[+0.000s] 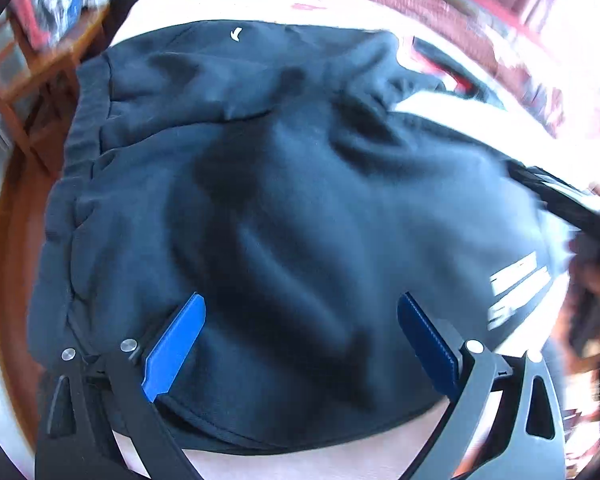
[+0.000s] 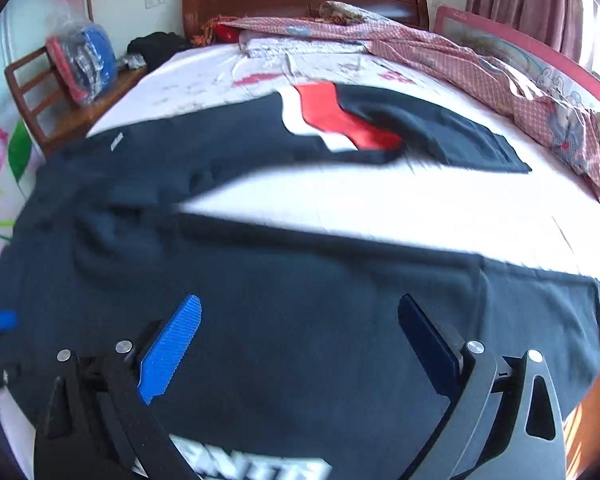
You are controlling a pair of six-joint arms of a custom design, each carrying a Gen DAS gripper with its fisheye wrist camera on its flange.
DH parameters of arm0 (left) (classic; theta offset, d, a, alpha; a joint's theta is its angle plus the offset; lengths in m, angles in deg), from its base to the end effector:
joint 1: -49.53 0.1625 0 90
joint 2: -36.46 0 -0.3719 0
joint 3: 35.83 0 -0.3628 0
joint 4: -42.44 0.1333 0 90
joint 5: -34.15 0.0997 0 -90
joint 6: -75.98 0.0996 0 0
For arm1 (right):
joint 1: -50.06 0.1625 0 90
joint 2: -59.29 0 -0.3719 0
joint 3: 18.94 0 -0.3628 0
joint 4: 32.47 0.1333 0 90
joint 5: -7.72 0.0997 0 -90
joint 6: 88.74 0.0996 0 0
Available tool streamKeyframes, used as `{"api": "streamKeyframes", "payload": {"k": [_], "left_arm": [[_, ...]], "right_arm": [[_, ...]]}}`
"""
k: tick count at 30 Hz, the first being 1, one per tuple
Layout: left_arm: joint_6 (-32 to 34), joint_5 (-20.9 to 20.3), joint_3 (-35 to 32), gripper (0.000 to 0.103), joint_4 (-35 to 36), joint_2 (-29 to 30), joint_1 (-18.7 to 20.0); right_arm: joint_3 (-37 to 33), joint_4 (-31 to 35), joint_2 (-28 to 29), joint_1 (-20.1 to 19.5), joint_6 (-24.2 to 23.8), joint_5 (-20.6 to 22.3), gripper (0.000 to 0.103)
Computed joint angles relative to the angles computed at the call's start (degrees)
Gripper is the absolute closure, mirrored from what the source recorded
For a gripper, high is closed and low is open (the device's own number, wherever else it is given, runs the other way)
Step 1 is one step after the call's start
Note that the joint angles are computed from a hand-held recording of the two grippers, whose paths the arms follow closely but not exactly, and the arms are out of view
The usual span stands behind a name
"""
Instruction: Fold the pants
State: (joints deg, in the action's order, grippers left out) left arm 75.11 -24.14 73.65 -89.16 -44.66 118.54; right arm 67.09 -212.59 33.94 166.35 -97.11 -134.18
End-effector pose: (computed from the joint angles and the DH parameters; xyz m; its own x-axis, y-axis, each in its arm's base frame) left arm -0.0033 -0.5269 0.2980 -0.8426 0.1785 -0.5081 0.3359 0.9116 -0.2368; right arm 0.3286 -0.5412 0.0009 -0.6607 -0.0410 0.7496 -0.4871 0.7832 -0.3865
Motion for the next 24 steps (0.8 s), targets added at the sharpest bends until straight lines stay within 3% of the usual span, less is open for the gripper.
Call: {"api": "streamKeyframes", "payload": {"k": [3,4,6,8,10,12,15,16,19,21,24], "left_arm": [[-0.3,0.6,-1.3,0.006,1.2,-1.7,0.2],[-0.4,0.4,-1.6,0.006,1.6,-2.7,0.6],[-0.4,0.5,-3.1,0.006,2.8,-4.1,1.6],[-0.7,1.5,-4.6,0.005,3.4,-4.6,2.7],[-0.6,1.3,-5.9,0.005,3.1,-4.7,3.8],[-0.4,1.1,-7.1,0.005,2.1,-3.6,4.5],[1.3,0.2,-9.1,0.005,0.5,-1.7,5.2],[2.2,-0.1,-9.3,0.005,-0.6,-1.5,5.3],[5.6,-0.9,-9.4,0.005,-3.5,-1.8,5.9],[8.9,-0.7,-10.2,0.002,-6.3,-1.4,7.0],[17.3,-2.5,-14.0,0.002,-10.9,1.7,9.6]], "right_arm": [[-11.4,8.8,8.3,-1.0,-3.5,-6.5,0.005],[-12.3,8.2,8.7,-1.0,-2.9,-5.9,0.004],[-13.1,13.3,7.7,-1.1,1.6,-5.6,0.004],[-13.2,12.7,7.1,0.4,2.8,-7.8,0.004],[-12.8,7.2,6.9,1.8,0.6,-5.5,0.004],[-16.8,10.0,9.4,1.8,-1.8,-4.7,0.004],[-28.4,12.2,18.1,0.9,-8.1,-10.7,0.004],[-30.0,11.3,19.5,0.5,-9.1,-10.7,0.004],[-27.4,13.3,17.2,0.1,-0.8,-8.4,0.004],[-25.9,14.4,15.6,0.5,2.2,-7.9,0.004],[-17.3,12.4,9.4,0.9,9.0,-2.0,0.004]]}}
